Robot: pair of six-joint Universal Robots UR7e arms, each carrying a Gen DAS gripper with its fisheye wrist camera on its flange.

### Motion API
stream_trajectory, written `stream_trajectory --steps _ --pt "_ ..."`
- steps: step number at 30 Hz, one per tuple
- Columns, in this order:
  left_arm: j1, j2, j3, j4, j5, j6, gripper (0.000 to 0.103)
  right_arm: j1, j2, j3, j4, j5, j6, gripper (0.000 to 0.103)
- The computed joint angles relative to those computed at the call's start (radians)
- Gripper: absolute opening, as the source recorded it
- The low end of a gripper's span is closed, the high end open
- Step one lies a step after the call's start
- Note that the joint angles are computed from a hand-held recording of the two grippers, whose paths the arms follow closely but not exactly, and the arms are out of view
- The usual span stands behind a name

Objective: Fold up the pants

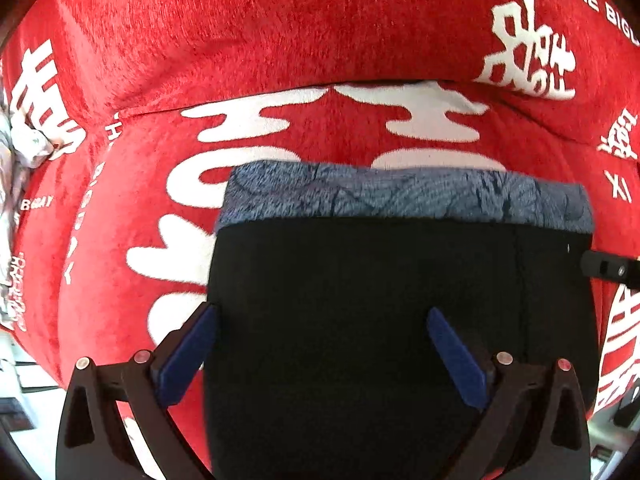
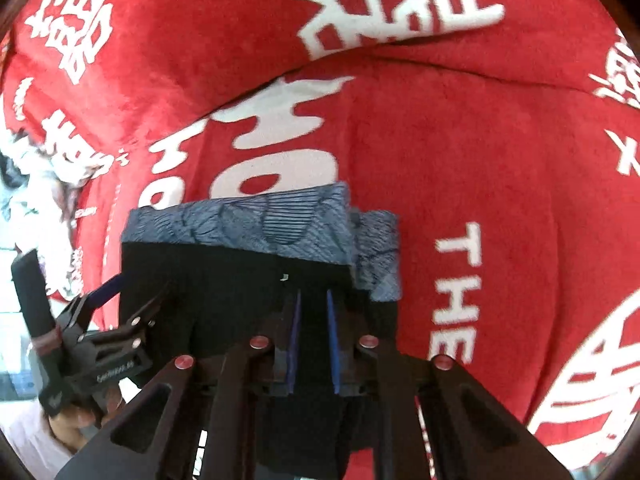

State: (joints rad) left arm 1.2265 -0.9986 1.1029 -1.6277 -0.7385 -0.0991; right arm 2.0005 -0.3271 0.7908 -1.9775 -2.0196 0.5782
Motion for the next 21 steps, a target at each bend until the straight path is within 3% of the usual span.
stream_trajectory --steps 1,2,4,9,15,21 --pt "-0.003 -0.005 -0.009 0.035 -0.009 -0.014 0.103 0.006 0.005 -0.022 0.043 -0.019 0.021 0.026" --pt "-0.005 -0.012 -0.018 0.072 -0.021 -0.030 0.103 0.012 0.009 -0.042 0.085 -0.039 0.043 0.044" --pt "-0.012 -0.031 -0.025 0.132 -0.039 -0.054 0.103 0.021 -0.018 -0.016 0.099 -0.034 0.085 0.070" --pt "-0.042 -0.062 -0.051 0.310 -0.056 -0.124 0.103 0.050 -0.064 0.034 0.185 -0.014 0.176 0.079" --pt "-0.072 -0.081 -0.091 0.458 -0.068 -0.192 0.103 0.092 -0.091 0.081 0.230 -0.003 0.296 0.082" --pt "-0.092 -0.066 -0.163 0.554 -0.064 -0.206 0.103 0.134 -0.059 0.010 0.320 -0.016 0.353 0.087"
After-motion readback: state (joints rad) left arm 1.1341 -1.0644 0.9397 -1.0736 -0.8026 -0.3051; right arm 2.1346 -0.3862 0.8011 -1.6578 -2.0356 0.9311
